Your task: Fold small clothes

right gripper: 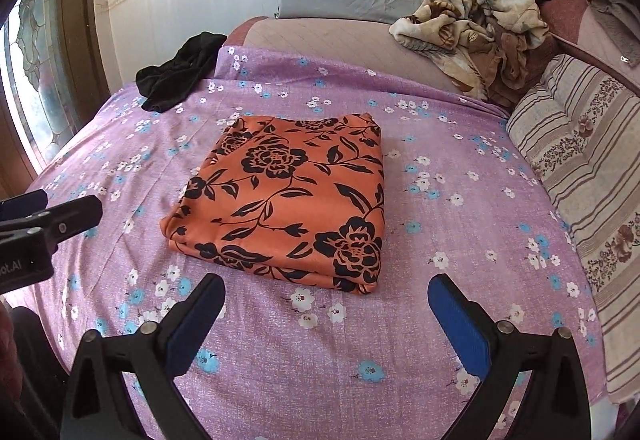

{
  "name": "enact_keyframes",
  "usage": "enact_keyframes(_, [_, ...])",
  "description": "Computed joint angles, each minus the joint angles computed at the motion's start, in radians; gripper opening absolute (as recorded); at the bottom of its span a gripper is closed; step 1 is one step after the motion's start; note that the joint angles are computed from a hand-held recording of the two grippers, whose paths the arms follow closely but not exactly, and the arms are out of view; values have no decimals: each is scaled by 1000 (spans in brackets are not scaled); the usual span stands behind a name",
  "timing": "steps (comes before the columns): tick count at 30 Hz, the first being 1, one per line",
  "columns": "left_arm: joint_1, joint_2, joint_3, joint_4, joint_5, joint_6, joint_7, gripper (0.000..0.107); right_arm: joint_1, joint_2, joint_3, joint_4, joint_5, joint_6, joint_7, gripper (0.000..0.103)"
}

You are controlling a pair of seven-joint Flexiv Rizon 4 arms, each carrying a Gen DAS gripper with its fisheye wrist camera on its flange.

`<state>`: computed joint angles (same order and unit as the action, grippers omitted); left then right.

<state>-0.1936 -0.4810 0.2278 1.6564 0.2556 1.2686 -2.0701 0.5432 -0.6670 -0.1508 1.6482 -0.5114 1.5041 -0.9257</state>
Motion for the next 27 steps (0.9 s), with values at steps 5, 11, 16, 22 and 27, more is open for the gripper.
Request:
enact_keyframes(5, [14,-4,-19,0,-23,8,21,103,2,5,-4,-2,-2,-3,0,103])
enact_keyframes(11, [14,-11,-21,-6,-38,4,39,103,-5,-1,6,-16,-3,-12,-5,103])
enact_keyframes(16, [22,-18,-31,-7,-57,13,54,103,-9,-6,16,-25,-3,-24,-9,103])
enact_keyframes(22, [28,-32,-40,-16,-83,17,84,103,-16,-15,26,-39,-5,-43,-18,103])
enact_keyframes(27, [34,-43,-46,-24,-113,23,101,103,-18,-17,21,-47,-9,-47,-16,103])
